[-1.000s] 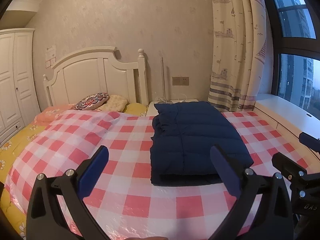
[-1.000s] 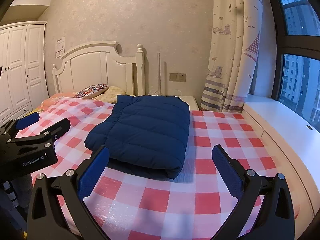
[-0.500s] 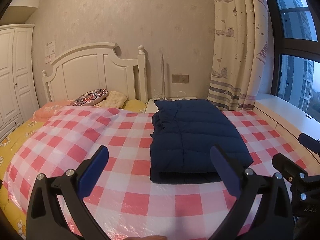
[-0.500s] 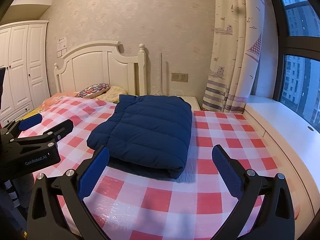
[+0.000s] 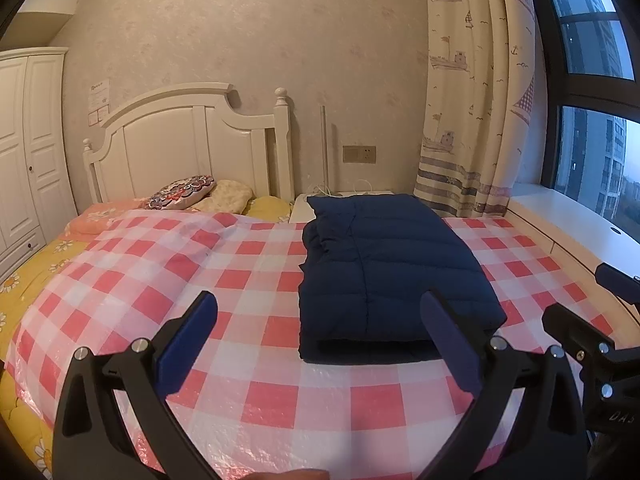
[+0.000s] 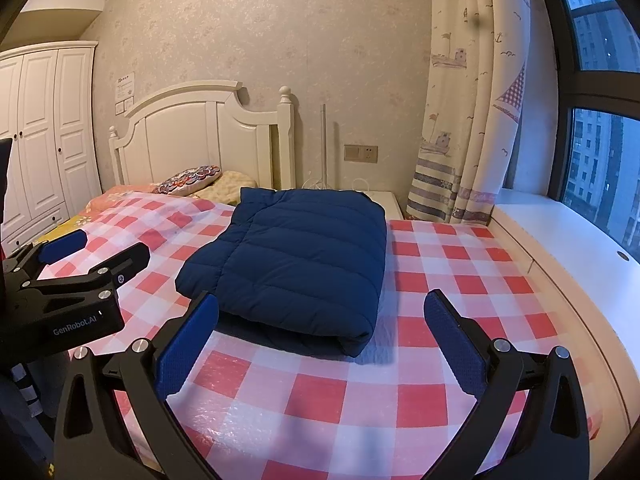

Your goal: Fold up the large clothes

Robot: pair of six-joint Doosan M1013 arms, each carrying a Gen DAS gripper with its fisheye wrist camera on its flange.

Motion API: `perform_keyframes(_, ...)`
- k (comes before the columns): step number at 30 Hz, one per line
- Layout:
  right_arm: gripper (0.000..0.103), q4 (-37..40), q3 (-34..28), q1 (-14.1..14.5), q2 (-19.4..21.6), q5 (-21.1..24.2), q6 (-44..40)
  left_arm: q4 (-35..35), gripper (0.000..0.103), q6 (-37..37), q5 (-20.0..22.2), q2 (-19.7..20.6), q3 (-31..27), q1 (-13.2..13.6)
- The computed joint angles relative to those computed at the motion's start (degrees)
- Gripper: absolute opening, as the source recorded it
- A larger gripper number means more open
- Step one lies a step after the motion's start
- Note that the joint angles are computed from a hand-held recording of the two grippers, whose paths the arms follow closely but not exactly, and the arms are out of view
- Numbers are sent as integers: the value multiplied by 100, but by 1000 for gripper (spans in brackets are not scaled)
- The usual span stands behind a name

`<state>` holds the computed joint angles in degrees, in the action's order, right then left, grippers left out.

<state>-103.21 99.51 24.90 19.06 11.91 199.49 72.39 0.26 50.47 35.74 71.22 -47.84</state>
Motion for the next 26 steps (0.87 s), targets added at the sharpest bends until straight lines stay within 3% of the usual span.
perform_keyframes(7,99,156,-11,-2,35,-57,-174,11,101,64,-21,20,-1,-8)
perform_keyframes(11,99,652,-48,21,110,13,-751,9,101,102,-60,54,8,-11)
perform_keyframes(16,99,1899,-151,-40,266,-66,-1938,307,101,-86,-264,127,73,31)
perform_keyframes(18,99,2767,-217,-127,330,-191,-2724,7,101,375,-339,206,-49,110)
perform_keyframes(21,99,3863,-359,-309,399,-143,-3851,-1288,101,1476,-667,200,-243,494)
perform_keyframes(24,99,3416,-523,-677,386,438,-3450,-2188,101,1721,-436,105,-340,1137)
perform_keyframes(26,99,3651,-641,-1017,387,743,-3422,-2603,101,1990,-16,155,-523,1574)
